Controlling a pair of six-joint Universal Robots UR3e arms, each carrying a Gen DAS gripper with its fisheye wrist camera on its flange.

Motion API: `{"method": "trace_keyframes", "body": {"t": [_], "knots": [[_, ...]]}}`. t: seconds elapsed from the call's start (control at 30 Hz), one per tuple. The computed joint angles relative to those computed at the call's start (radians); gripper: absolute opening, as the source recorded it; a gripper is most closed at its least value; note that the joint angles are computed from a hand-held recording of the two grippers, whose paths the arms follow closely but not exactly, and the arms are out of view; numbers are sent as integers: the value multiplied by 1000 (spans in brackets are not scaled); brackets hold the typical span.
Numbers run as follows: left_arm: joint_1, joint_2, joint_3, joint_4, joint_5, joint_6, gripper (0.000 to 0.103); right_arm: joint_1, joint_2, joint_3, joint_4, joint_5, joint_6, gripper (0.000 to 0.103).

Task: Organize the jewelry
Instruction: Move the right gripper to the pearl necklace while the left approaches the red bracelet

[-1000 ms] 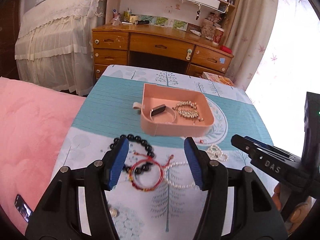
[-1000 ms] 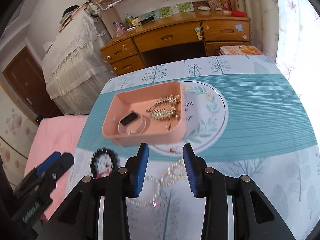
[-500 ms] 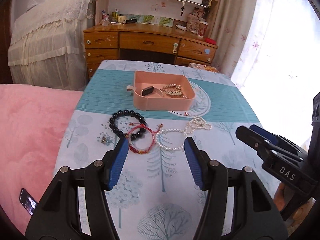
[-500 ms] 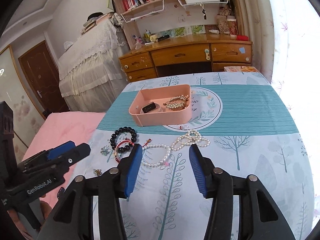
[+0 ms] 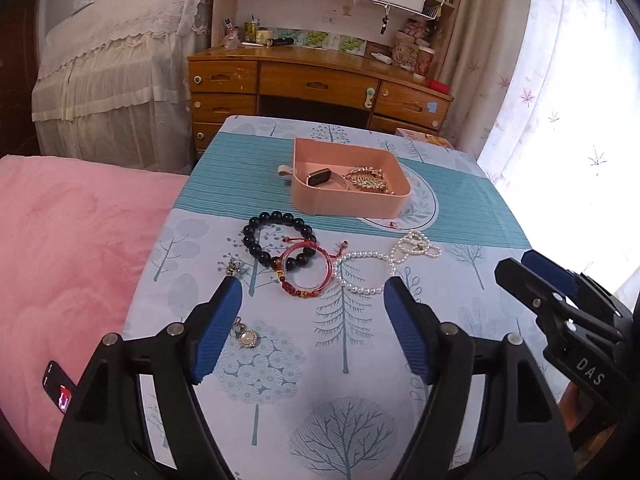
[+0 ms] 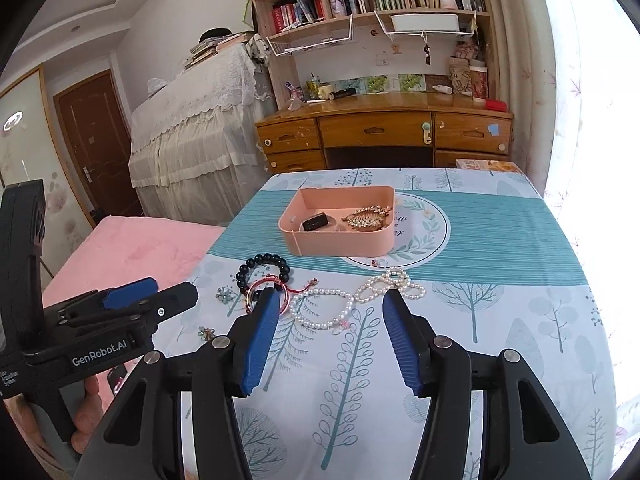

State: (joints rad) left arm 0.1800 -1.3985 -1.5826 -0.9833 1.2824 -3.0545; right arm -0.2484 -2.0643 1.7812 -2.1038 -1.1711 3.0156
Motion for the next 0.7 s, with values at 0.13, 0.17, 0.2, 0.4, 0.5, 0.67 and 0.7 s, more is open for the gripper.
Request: {"method": "trace_keyframes", "body": {"t": [0.13, 0.17, 0.2, 0.4, 0.5, 0.67, 0.7], "knots": [[47, 16, -35, 21, -50, 13, 72, 30, 50, -8, -29, -26, 13, 55], [64, 22, -54, 42, -68, 12, 72, 35, 63, -10, -30, -32, 15, 55], [74, 29, -70, 59, -75, 9, 72, 39, 78, -12, -31, -34, 16, 55], [127, 40, -134, 120, -99, 9, 72, 59, 180, -25, -61, -54, 14, 55], [136, 11, -115, 92, -105, 51, 72, 69, 233, -34, -68, -56, 6, 55], [110, -43, -127, 174, -46, 53, 72, 92, 344, -84, -56, -51, -25, 55], [115, -60, -121, 172, -56, 56, 72, 96, 376, -106, -40, -44, -34, 55]]}}
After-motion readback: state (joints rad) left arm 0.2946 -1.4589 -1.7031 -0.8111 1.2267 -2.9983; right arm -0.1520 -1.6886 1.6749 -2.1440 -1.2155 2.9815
